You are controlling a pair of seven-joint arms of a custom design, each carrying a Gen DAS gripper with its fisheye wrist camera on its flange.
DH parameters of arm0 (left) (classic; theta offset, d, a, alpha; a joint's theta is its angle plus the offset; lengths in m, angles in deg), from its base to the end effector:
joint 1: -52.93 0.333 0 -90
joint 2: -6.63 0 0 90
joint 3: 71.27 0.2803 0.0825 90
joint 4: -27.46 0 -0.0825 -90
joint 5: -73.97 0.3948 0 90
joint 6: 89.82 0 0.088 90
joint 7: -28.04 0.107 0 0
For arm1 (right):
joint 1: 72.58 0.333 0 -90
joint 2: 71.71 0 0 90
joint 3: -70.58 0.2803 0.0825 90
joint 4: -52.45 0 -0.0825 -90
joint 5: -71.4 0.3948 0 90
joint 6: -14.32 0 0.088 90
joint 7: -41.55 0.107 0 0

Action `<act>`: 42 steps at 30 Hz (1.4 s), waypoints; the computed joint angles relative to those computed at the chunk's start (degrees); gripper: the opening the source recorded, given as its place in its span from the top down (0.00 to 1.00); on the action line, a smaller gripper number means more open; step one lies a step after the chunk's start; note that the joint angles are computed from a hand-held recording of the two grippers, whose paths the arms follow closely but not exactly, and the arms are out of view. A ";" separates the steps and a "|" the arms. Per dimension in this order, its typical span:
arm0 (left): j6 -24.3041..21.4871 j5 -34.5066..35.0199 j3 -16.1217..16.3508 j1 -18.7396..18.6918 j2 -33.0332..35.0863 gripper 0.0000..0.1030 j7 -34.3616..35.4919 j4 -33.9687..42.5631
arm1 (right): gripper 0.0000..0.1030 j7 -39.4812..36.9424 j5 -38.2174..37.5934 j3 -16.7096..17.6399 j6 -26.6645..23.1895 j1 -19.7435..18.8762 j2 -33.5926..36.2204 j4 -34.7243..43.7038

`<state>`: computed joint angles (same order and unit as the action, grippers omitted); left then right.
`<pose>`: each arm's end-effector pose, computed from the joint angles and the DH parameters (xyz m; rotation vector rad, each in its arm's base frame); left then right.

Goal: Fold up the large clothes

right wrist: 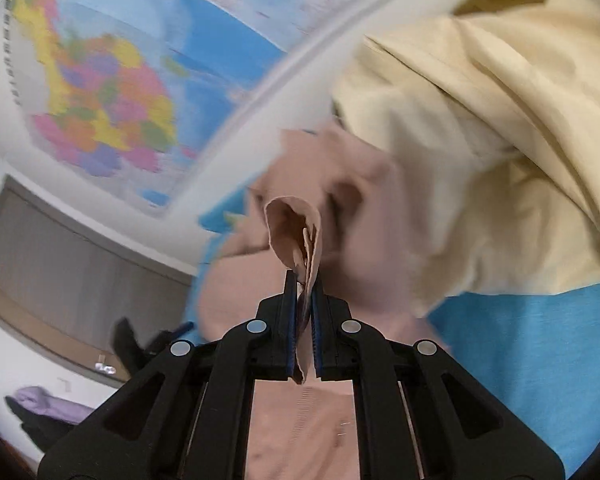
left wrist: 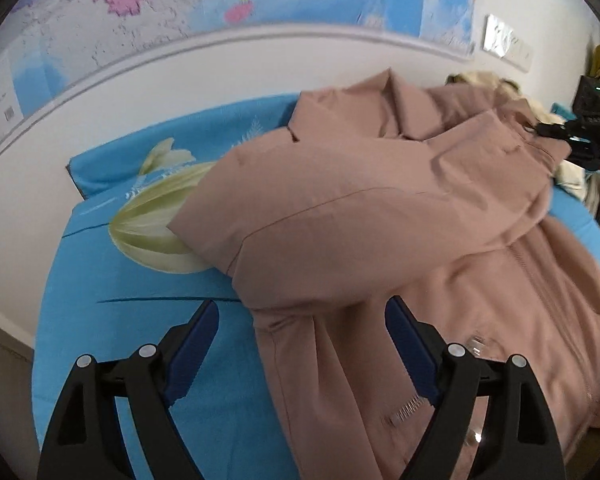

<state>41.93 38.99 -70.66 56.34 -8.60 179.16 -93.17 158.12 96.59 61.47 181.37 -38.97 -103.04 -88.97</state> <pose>0.5354 0.0258 0.5467 -1.1485 2.4341 -0.8761 0.4345 0.1599 0.5616 -1.1387 1.7864 0.0548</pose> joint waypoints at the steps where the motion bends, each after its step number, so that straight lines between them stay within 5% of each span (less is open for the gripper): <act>1: 1.25 1.15 -0.66 0.08 0.62 0.25 -0.99 -0.06 | 0.93 -1.41 1.01 -1.34 0.35 1.51 0.53 0.10; 4: 4.99 6.11 -2.42 0.67 2.18 0.73 -6.16 -0.13 | 0.93 -1.79 -0.12 -0.37 -0.11 0.09 0.92 0.79; 7: 3.68 3.77 -0.90 0.57 2.42 0.86 -6.70 0.57 | 0.93 2.03 -7.63 4.17 -0.54 -5.80 1.71 1.66; 10: 2.11 2.53 0.05 1.26 1.85 0.81 -7.11 0.39 | 0.93 -1.17 -3.66 0.24 -1.00 -3.01 1.61 0.25; 13: 1.96 5.94 -0.37 1.91 0.80 0.56 -7.84 -0.53 | 0.93 -0.96 -4.89 1.47 -3.86 -5.01 3.26 0.42; 17: -2.18 -1.69 2.26 0.49 -1.73 0.42 -1.59 -0.20 | 0.93 -2.06 -4.65 2.19 -2.61 -5.54 2.82 -0.37; 22: -2.62 -7.15 1.61 -1.27 -3.22 0.42 3.66 -0.27 | 0.96 4.19 -14.82 9.53 -4.51 -13.65 1.65 0.08; 27: -2.03 -1.40 -2.08 -2.00 1.48 0.47 -2.03 2.11 | 0.93 7.25 -21.02 10.87 -9.36 -15.30 2.23 1.28; 28: -1.84 -0.63 -2.39 -2.15 2.05 0.48 -2.67 2.33 | 0.89 8.58 -22.70 11.88 -9.58 -16.15 1.92 1.31; 31: -1.55 0.82 -3.04 -2.57 3.56 0.48 -4.66 3.23 | 0.45 13.99 -29.67 16.06 -9.56 -19.63 -1.10 0.35; 34: -1.44 1.16 -3.04 -2.73 4.05 0.47 -4.67 3.74 | 0.45 17.12 -37.32 19.52 -9.02 -21.52 -3.25 0.26; 38: -0.33 2.60 -3.50 -2.94 4.17 0.47 -5.07 3.55 | 0.58 10.20 -38.85 16.69 -10.64 -15.53 1.96 4.26; 40: 0.07 2.80 -3.57 -3.05 4.32 0.46 -5.52 3.61 | 0.59 8.47 -38.31 15.98 -13.48 -14.61 5.83 7.05; 42: 0.23 2.74 -3.47 -3.07 4.23 0.45 -5.76 3.57 | 0.71 8.58 -38.84 15.94 -16.39 -15.45 9.78 9.48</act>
